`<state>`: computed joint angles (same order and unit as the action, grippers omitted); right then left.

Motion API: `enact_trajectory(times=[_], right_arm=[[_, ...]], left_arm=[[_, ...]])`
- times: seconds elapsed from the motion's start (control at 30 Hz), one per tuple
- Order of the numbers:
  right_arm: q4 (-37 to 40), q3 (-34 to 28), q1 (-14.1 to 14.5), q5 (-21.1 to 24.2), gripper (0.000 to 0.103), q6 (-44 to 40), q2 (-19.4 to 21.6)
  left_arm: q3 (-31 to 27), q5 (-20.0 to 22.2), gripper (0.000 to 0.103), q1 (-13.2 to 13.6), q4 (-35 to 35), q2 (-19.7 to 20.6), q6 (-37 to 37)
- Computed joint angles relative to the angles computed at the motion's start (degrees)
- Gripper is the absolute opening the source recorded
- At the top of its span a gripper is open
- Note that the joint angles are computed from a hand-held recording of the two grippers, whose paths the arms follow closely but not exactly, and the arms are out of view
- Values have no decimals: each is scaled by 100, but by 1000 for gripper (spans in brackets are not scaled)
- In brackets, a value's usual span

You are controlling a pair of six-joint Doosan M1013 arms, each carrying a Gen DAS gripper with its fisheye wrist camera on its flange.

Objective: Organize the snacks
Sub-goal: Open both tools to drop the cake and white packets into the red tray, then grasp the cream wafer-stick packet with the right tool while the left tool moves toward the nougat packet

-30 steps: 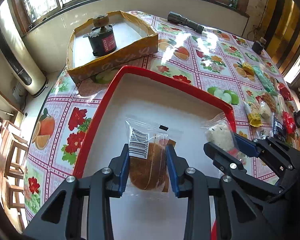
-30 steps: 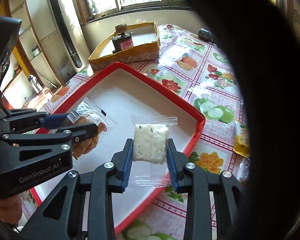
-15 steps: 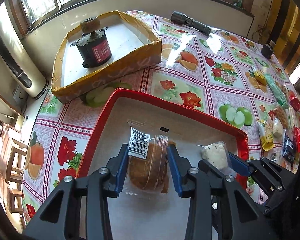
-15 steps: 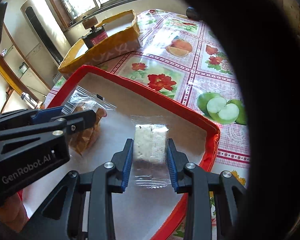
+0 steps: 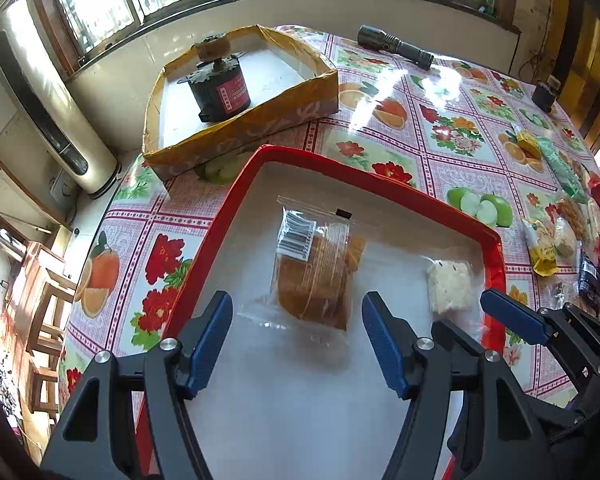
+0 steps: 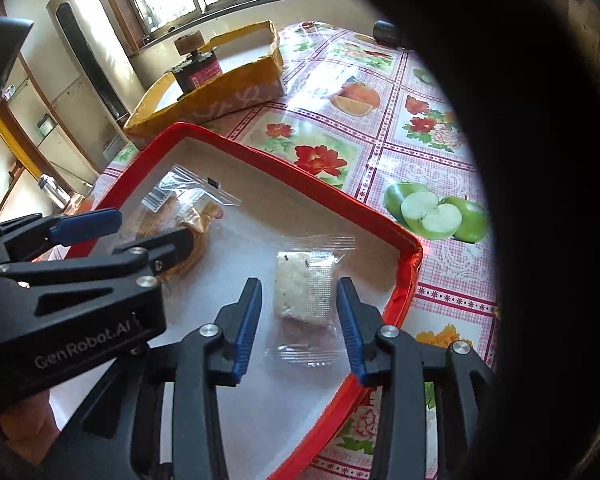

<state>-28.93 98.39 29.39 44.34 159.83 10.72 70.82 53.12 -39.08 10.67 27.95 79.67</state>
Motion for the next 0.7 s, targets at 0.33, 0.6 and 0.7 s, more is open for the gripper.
enact_trajectory(times=[0.33, 0.6, 0.7], right_arm=[[-716, 586, 650, 195, 54, 684, -688], [-1297, 1279, 1231, 964, 60, 1525, -1367], [-1285, 1633, 1311, 1212, 60, 1986, -1694]], left_arm=[[933, -736, 67, -275, 26, -653, -164], [1376, -779, 67, -515, -141, -948, -345], [1420, -679, 67, -641, -226, -958, -256]])
